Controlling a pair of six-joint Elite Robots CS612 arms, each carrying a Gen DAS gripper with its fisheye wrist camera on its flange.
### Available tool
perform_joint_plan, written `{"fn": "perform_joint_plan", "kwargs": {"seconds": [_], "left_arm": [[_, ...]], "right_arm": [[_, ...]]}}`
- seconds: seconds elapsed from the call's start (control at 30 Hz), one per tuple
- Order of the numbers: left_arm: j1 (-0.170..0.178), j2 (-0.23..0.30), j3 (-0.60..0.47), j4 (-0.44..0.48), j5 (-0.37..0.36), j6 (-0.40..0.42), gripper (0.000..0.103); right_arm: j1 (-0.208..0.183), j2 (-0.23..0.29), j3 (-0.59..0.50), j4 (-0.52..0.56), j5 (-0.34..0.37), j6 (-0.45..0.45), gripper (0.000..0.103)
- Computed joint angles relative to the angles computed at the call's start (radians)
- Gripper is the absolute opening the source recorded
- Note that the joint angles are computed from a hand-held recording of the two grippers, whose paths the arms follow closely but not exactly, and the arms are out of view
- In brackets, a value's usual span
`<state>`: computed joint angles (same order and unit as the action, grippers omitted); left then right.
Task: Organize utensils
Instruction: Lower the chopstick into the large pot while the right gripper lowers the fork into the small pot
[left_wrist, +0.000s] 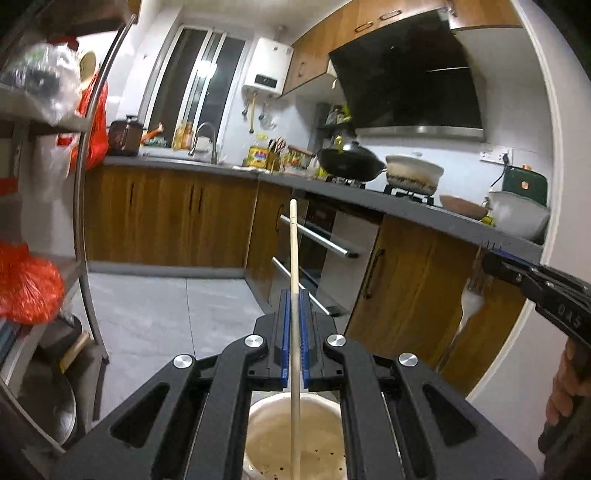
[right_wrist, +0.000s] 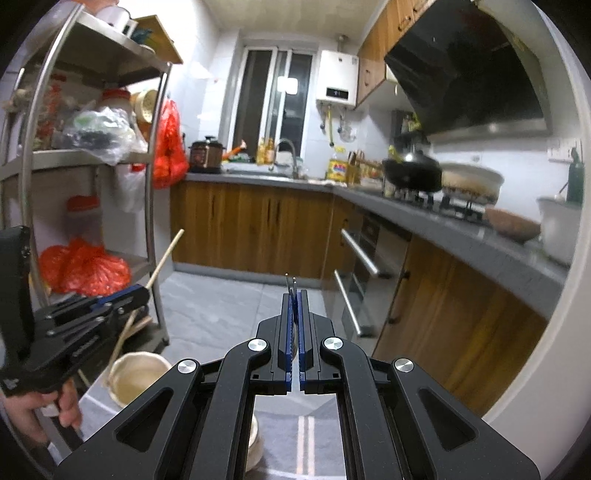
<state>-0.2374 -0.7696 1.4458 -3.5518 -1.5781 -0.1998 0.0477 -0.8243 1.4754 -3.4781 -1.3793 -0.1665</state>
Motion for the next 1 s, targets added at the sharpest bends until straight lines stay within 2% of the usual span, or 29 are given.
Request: {"fn": "perform_joint_plan", "kwargs": {"seconds": [0.2, 0.37, 0.5, 0.67, 1.0], "left_arm": [[-0.008, 0.013, 0.014, -0.01, 0.011, 0.034, 0.004], [-0.002, 0.011, 0.005, -0.031, -0.016, 0.02, 0.004], [-0.01, 0.018, -0.016, -0.056, 0.029, 0.033, 0.004], [-0.016, 0.035, -0.037, -0.016, 0.052, 0.057, 0.004], [-0.002, 0.01, 0.055, -0.057, 0.01, 0.025, 0.004]], "right_arm": [[0.009, 0.024, 0.0, 0.033, -0.015, -0.032, 0.003], [0.005, 0.028, 0.002, 0.031, -0.011, 0.0, 0.003], [0.008, 0.037, -0.01, 0.023, -0.021, 0.009, 0.003], [0.006, 0.04, -0.015, 0.044, -0.015, 0.007, 0.003], [0.0, 0.045, -0.008, 0.071, -0.007, 0.008, 0.003]]}}
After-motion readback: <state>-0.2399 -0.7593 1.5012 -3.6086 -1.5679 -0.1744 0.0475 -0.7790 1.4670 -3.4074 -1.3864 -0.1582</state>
